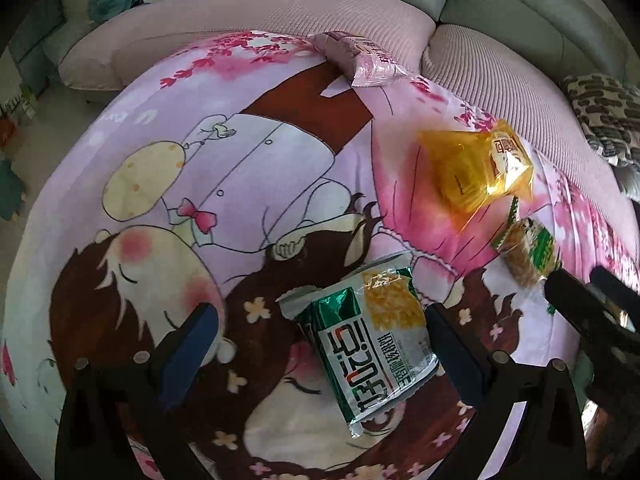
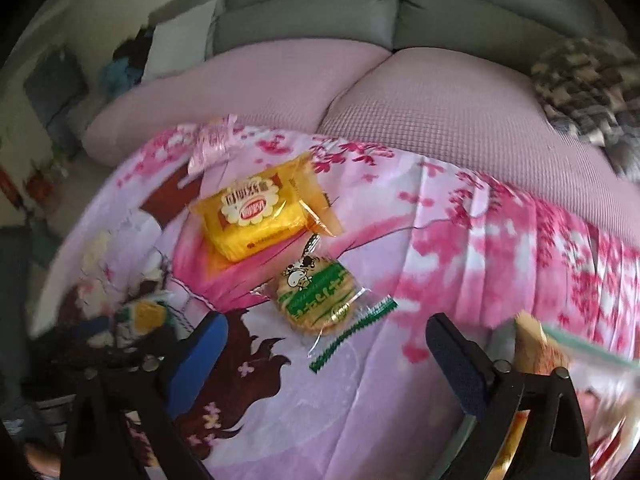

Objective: Organize snacks

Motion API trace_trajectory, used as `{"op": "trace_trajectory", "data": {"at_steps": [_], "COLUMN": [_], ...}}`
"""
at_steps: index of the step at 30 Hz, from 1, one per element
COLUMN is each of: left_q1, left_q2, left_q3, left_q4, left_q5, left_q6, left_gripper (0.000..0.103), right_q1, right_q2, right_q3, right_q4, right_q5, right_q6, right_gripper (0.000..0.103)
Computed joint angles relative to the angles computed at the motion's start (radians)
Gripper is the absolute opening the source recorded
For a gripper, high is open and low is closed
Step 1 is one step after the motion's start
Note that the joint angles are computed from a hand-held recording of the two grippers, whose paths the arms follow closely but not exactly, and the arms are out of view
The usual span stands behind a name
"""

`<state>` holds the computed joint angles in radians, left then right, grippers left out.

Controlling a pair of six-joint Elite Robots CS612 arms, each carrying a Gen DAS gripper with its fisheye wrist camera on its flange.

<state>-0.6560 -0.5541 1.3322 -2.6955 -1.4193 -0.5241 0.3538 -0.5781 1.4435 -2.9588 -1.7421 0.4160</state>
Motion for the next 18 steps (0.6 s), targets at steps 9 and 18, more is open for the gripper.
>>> {"op": "trace_trajectory", "data": {"at_steps": [9, 18], "left_q1": [0.003, -0.006], "left_q2": [0.002, 0.006], "left_q3": [-0.005, -0.010], "left_q4": [0.018, 0.010], "left_q5": [-0.019, -0.015], "left_q6": [0.001, 0.038], "left_gripper": [0.089, 0.063], "right_q1": [-0.006, -0.011], "right_q2": [0.040, 0.053], "right_q3": [-0.089, -0.123], "right_q4": [0.177, 0.225], "right_q5": [-0.012, 0.014], "right_q6": [-0.099, -0.129], "right_gripper": [0.083, 0.077]}}
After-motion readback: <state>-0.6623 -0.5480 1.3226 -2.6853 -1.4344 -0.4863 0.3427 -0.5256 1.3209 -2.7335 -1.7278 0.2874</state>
